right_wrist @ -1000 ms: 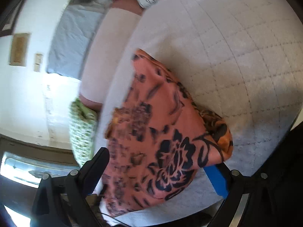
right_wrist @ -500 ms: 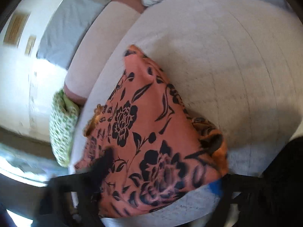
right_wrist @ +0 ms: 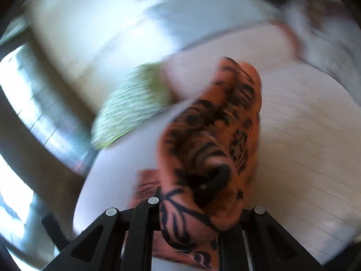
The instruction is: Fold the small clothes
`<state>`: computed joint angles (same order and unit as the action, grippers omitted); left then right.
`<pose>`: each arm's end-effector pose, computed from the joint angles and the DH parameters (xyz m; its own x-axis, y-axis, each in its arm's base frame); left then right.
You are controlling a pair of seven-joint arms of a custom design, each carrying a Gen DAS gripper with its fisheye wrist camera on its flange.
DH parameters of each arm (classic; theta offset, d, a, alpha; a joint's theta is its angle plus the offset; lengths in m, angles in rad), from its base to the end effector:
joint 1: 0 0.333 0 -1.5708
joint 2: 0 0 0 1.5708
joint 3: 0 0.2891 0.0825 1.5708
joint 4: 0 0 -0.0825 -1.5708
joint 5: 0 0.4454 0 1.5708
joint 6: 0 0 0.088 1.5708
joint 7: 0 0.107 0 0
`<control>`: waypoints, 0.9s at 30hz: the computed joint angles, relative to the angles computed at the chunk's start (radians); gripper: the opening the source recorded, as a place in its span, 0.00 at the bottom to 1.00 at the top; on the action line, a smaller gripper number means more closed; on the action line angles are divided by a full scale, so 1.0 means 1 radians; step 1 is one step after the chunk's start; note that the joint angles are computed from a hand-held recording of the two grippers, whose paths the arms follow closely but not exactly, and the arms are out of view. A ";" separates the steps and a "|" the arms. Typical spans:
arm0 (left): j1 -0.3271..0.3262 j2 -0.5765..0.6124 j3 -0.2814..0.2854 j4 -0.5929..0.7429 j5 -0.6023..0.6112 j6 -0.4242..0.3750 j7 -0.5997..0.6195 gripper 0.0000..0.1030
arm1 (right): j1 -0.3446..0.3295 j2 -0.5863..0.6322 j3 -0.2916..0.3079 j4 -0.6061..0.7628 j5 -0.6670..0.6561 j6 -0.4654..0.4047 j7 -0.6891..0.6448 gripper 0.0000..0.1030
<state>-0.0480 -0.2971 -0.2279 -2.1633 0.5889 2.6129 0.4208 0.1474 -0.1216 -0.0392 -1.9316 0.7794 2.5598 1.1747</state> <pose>0.5546 -0.1792 0.5550 0.3384 -0.9150 0.2198 -0.5555 -0.3827 -0.7382 0.6329 0.0573 0.5820 0.2014 -0.8639 -0.4616 -0.7120 0.1946 -0.6747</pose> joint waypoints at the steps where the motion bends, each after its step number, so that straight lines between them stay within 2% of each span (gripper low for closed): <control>1: 0.004 -0.040 0.017 -0.041 -0.031 -0.022 -0.020 0.93 | 0.014 0.006 0.022 0.004 0.018 -0.004 -0.027 0.14; 2: 0.004 -0.073 0.037 -0.078 -0.077 -0.036 -0.028 0.93 | 0.041 0.027 0.032 0.016 0.000 -0.022 -0.019 0.16; 3: 0.008 -0.098 0.048 -0.109 -0.108 -0.042 -0.044 0.93 | 0.051 0.075 0.050 0.050 -0.031 -0.073 -0.016 0.24; 4: 0.013 -0.119 0.056 -0.137 -0.135 -0.047 -0.058 0.93 | 0.059 0.156 0.070 0.113 -0.119 -0.151 0.006 0.38; 5: 0.008 -0.126 0.068 -0.147 -0.169 -0.059 -0.042 0.92 | 0.057 0.226 0.096 0.153 -0.165 -0.178 -0.010 0.46; 6: -0.005 -0.131 0.083 -0.156 -0.208 -0.059 -0.007 0.91 | 0.084 0.263 0.088 0.157 -0.222 -0.212 0.020 0.48; 7: -0.014 -0.138 0.092 -0.168 -0.233 -0.041 0.023 0.91 | 0.076 0.266 0.104 0.147 -0.210 -0.191 -0.021 0.57; 8: -0.008 -0.146 0.081 -0.176 -0.228 -0.020 0.029 0.91 | 0.045 0.233 0.133 0.115 -0.129 -0.153 -0.119 0.67; 9: -0.004 -0.143 0.070 -0.171 -0.224 -0.010 0.037 0.91 | 0.039 0.194 0.128 0.089 -0.037 -0.162 -0.154 0.85; 10: -0.021 -0.124 0.074 -0.154 -0.246 0.007 0.072 0.91 | 0.029 0.178 0.120 0.091 0.022 -0.205 -0.157 0.88; 11: -0.057 -0.095 0.097 -0.135 -0.299 0.042 0.139 0.91 | 0.043 0.153 0.088 0.078 0.080 -0.223 -0.167 0.88; 13: -0.124 -0.036 0.124 -0.084 -0.401 0.075 0.285 0.91 | 0.107 0.100 -0.004 0.035 0.113 -0.192 -0.202 0.88; 14: -0.141 -0.008 0.120 -0.057 -0.428 0.076 0.341 0.91 | 0.100 0.073 -0.010 0.002 0.080 -0.149 -0.175 0.88; 16: -0.158 0.058 0.106 0.010 -0.473 0.047 0.427 0.91 | 0.090 0.058 -0.031 -0.025 0.054 -0.129 -0.112 0.88; 18: -0.144 0.124 0.081 0.080 -0.476 -0.005 0.430 0.90 | 0.109 0.046 -0.091 -0.047 0.098 -0.150 -0.077 0.88; 20: -0.139 0.164 0.083 0.122 -0.541 -0.017 0.448 0.74 | 0.085 0.038 -0.084 -0.061 0.116 -0.135 -0.067 0.88; 22: -0.138 0.220 0.091 0.195 -0.640 -0.052 0.545 0.18 | 0.106 0.017 -0.112 -0.083 0.096 -0.138 -0.071 0.88; 23: -0.130 0.226 0.084 0.208 -0.637 -0.056 0.535 0.18 | 0.102 0.014 -0.115 -0.083 0.102 -0.152 -0.077 0.88; 25: -0.112 0.164 0.063 0.151 -0.547 0.018 0.465 0.16 | 0.075 0.010 -0.100 -0.084 0.116 -0.157 -0.100 0.88; 27: -0.055 0.096 0.005 0.103 -0.295 0.060 0.307 0.16 | 0.085 0.031 -0.091 -0.059 0.142 -0.133 -0.127 0.88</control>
<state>-0.1032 -0.2013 -0.2232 -2.0602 0.2935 2.6725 0.7278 0.2327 -0.0905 -0.1302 -1.9907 0.9212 2.4267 1.0476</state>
